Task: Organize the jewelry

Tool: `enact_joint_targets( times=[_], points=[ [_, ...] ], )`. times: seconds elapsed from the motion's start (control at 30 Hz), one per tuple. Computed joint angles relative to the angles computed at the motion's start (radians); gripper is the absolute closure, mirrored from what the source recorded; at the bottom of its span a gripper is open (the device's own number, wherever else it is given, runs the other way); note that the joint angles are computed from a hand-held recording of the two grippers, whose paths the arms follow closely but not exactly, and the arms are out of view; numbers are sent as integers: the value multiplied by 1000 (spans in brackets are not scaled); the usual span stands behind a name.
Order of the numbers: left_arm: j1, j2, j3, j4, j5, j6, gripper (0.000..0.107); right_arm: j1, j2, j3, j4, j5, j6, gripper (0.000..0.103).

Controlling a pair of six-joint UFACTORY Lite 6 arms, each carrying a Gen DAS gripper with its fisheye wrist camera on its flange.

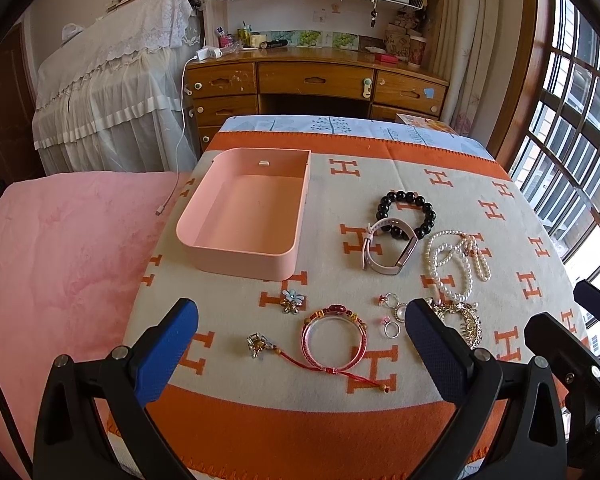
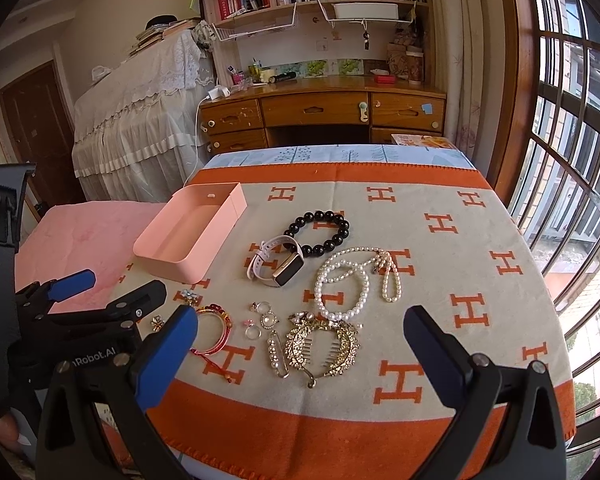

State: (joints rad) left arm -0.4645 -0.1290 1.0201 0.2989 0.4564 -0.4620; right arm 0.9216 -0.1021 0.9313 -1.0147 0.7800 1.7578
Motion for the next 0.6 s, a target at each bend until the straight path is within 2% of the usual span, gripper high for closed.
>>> enact_joint_targets(
  times=[0.53,0.6],
  points=[
    [12,6,-4,-30,-2,29,5,27,31,21,10,-11,29,0],
    [15,7,-5,-44,-5,44,5,-5,-4,-13,11,-33,7,0]
  ],
)
